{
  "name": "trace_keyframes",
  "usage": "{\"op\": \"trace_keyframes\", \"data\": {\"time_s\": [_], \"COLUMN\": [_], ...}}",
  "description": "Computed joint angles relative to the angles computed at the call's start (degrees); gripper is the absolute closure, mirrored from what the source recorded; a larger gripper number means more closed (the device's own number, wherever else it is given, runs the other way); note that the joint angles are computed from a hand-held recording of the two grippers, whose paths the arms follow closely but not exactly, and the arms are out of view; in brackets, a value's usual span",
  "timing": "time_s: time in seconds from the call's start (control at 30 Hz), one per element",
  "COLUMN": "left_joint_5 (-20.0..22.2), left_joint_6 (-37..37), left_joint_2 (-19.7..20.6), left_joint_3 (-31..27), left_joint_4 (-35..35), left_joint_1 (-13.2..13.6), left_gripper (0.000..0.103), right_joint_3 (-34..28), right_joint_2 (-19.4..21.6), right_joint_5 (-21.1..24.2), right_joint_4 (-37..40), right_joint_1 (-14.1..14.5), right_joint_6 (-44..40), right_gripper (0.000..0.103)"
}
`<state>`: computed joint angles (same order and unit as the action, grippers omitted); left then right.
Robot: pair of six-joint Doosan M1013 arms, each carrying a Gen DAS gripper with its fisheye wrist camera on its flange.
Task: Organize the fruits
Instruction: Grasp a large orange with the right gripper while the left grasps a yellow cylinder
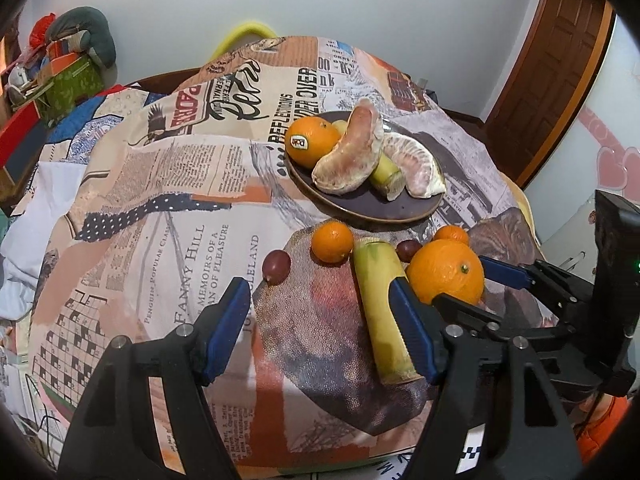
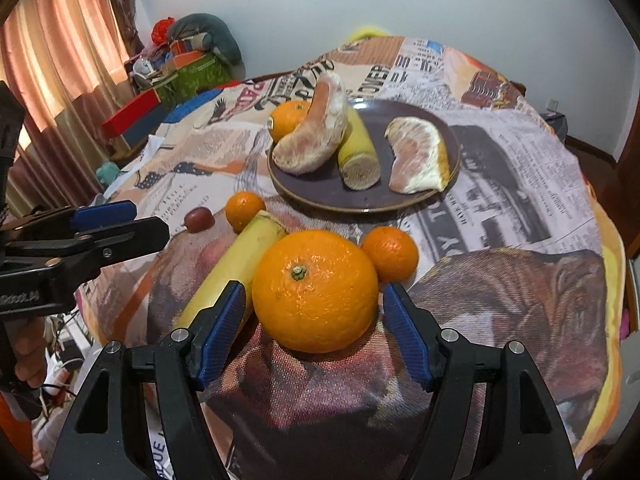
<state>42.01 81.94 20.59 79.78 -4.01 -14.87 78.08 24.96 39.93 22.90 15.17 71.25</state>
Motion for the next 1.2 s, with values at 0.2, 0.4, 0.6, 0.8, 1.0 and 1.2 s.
{"op": "trace_keyframes", "data": {"time_s": [0.2,0.4,0.6,0.8,1.0,1.2], "left_joint_5": [0.7,1.2,2.0,2.9,3.9,6.8], "left_joint_6": [-0.1,-0.1,1.1,2.4,4.2,4.5], "left_joint_2": [0.7,1.1,1.8,3.3,4.9,6.7], "left_joint_3": [-0.7,-1.2,-1.9,-3.4,-5.2,-7.2], "left_joint_4": [0.1,0.2,-0.5,-1.9,-3.4,-3.7], "left_joint_1": [-0.1,-0.4,-0.9,-1.5,-2.0,-2.4], "left_gripper": [0.032,0.032,0.032,0.032,0.044,0.054], "right_joint_3": [-0.6,0.3,1.9,3.5,4.3,4.8], "right_joint_2": [0.8,0.1,-1.2,-2.6,-3.2,-3.5], "right_joint_5": [1.7,1.1,0.9,-0.8,-2.7,-4.0], "right_joint_4": [2.5,2.7,3.9,3.4,3.6,4.3], "right_joint_1": [-0.5,-0.5,-1.3,-2.2,-3.5,-4.3], "right_joint_6": [-1.6,-3.0,-3.7,-3.0,-0.7,-0.3], "right_gripper": [0.035,0.037,0.038,0.038,0.038,0.038]}}
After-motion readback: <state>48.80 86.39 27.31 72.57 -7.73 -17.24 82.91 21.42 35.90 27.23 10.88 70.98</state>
